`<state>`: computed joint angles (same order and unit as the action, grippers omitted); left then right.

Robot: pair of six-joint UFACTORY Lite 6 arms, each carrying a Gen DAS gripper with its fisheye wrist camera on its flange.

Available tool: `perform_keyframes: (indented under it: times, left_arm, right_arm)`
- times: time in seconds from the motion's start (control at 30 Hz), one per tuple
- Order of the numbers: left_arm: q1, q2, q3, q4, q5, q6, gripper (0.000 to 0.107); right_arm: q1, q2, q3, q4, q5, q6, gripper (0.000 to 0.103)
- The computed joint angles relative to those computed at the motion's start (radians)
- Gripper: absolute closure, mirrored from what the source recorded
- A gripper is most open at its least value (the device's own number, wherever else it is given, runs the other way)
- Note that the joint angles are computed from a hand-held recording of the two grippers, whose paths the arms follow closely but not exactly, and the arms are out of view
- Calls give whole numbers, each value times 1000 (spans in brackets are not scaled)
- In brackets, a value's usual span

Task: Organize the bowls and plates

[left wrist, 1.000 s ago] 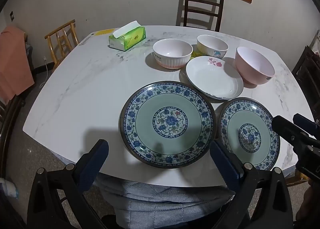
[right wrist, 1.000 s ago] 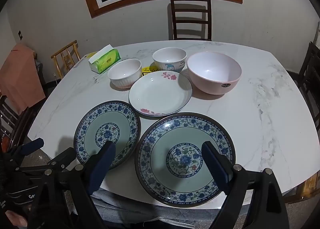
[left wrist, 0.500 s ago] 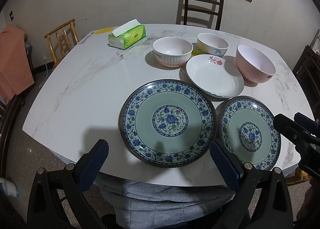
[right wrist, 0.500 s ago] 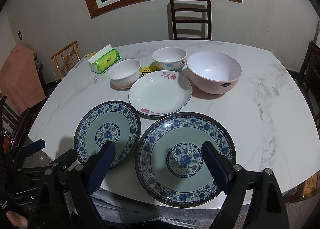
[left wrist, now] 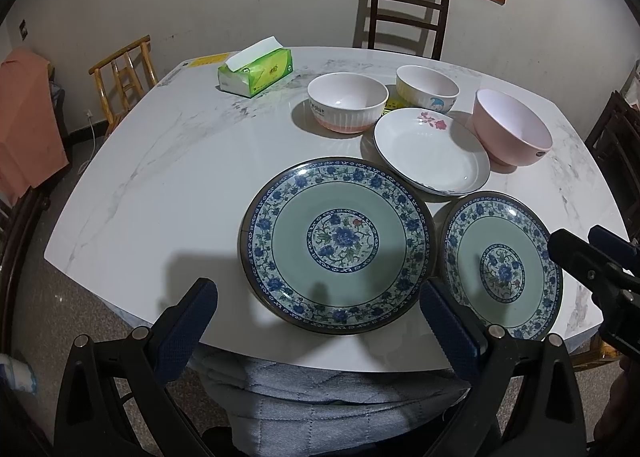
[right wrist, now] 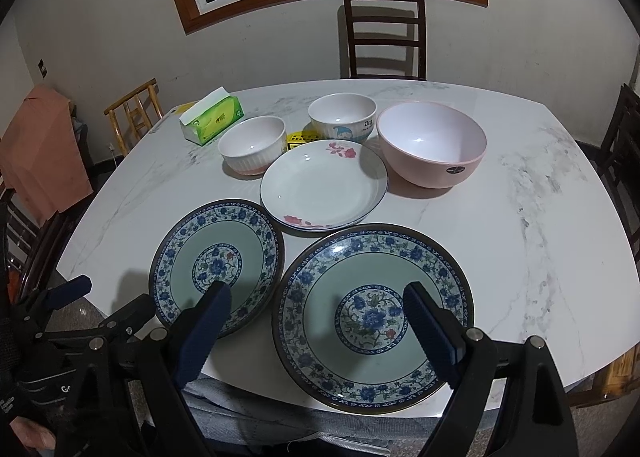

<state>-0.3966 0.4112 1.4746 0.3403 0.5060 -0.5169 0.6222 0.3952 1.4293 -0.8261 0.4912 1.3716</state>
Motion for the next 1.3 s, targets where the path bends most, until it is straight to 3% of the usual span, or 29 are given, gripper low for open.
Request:
perform_keyframes:
  times: [0.4, 0.57, 0.77, 0.87, 0.97, 1.07, 1.27, 1.3]
  left_arm:
    - [-9, 0, -17, 6, -10, -20, 9]
    - [33, 40, 52, -209, 14, 165, 10]
    - [99, 64, 98, -350, 45, 308, 12]
    - [142, 89, 132, -444, 72, 397, 16]
    - [194, 123, 169, -545, 95, 479, 22]
    - [226, 142, 171, -589, 53, 516, 30]
    - [298, 216, 215, -822, 26, 725, 44]
    - [308, 236, 235, -837, 40, 736, 46]
  right_arm:
    - [-5, 8, 12, 31, -20, -49, 13]
    - [-23, 15, 23, 87, -59, -117, 13]
    - [-71, 56, 71, 302, -125, -348, 13]
    - [-109, 103, 125, 516, -142, -566, 14]
    - [-139, 153, 182, 695, -139, -755, 21]
    - [-174, 224, 265, 922, -118, -980, 30]
    - [-212, 409, 506, 1115, 3, -1176, 47]
    - [-220, 453, 564, 1146, 32, -1203, 54]
